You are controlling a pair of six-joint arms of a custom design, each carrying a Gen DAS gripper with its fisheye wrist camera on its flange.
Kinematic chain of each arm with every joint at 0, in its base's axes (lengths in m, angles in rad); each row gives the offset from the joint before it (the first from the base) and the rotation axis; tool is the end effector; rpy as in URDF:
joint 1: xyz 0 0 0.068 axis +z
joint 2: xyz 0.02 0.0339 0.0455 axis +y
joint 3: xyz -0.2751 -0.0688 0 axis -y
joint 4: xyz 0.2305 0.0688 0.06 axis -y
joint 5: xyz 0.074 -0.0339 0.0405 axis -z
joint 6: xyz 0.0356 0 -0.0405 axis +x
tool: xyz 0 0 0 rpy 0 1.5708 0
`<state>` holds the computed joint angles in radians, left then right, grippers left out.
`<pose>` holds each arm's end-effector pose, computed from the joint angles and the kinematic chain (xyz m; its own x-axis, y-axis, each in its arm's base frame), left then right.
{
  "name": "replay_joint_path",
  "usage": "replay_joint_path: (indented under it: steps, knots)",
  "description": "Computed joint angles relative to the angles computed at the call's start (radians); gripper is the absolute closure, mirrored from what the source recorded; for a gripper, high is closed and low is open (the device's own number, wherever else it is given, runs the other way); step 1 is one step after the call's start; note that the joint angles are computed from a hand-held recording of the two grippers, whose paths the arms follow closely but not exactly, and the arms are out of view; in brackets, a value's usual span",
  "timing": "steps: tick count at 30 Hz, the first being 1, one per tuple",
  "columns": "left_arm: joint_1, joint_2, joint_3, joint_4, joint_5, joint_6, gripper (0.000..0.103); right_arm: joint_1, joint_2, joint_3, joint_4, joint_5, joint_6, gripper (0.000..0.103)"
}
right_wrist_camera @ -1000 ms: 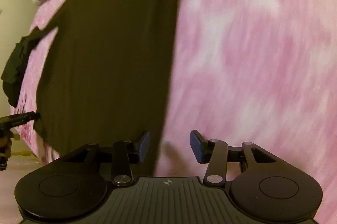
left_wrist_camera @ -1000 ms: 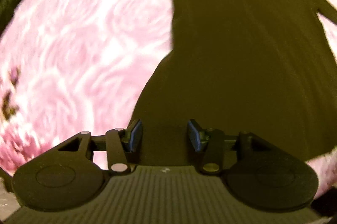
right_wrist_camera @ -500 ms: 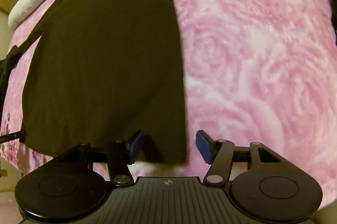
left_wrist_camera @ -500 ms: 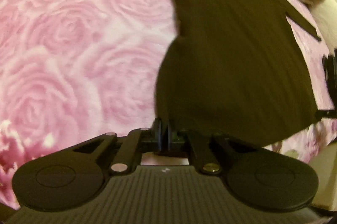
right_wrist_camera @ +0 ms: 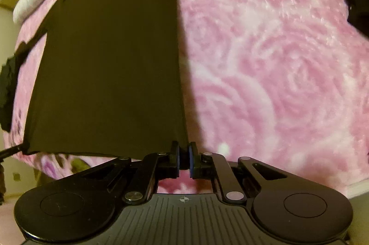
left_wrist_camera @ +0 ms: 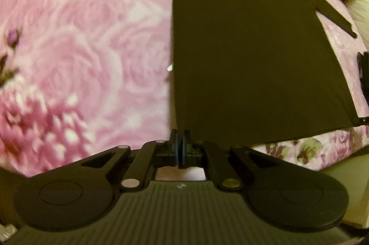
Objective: Fold clothes
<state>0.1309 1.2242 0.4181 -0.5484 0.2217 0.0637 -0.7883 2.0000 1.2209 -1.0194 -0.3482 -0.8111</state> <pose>0.1525 0.0122 0.1413 -0.9715 -0.0653 -0.2278 -0.0187 0.9795 -0.2007 0.2317 -0.2158 0.1397 -0.9957 0.0349 -0.0855 -0.0015 0.9197 0.3926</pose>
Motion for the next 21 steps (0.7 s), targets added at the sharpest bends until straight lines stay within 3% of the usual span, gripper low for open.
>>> replay_joint_path:
  steps: [2,4,6,9,11,15,18,21]
  knots:
    - [-0.048,0.016,0.008,-0.008,-0.039,-0.051,0.098,0.017,0.005,0.006,0.011,0.012,0.010,0.096]
    - [-0.072,0.008,0.038,-0.064,-0.073,-0.063,0.097,0.056,-0.044,-0.020,0.037,0.058,0.010,0.088]
    - [-0.044,-0.057,0.080,-0.160,-0.087,-0.033,0.094,0.095,-0.113,-0.051,0.074,0.098,-0.006,0.076]
    - [0.061,-0.138,0.167,-0.283,-0.104,0.040,0.093,0.132,-0.186,-0.035,0.055,0.069,0.001,0.070]
    - [0.150,-0.135,0.229,-0.308,-0.107,0.112,0.087,0.179,-0.220,-0.024,0.034,0.035,0.041,0.067]
    - [0.314,-0.037,0.369,-0.276,-0.106,0.285,0.079,0.326,-0.291,-0.024,0.038,-0.038,0.155,0.064]
    - [0.398,0.087,0.478,-0.175,-0.109,0.435,0.072,0.464,-0.340,-0.027,0.075,-0.085,0.277,0.063]
    - [0.454,0.267,0.586,-0.020,-0.111,0.614,0.066,0.667,-0.393,-0.087,0.198,-0.090,0.469,0.062]
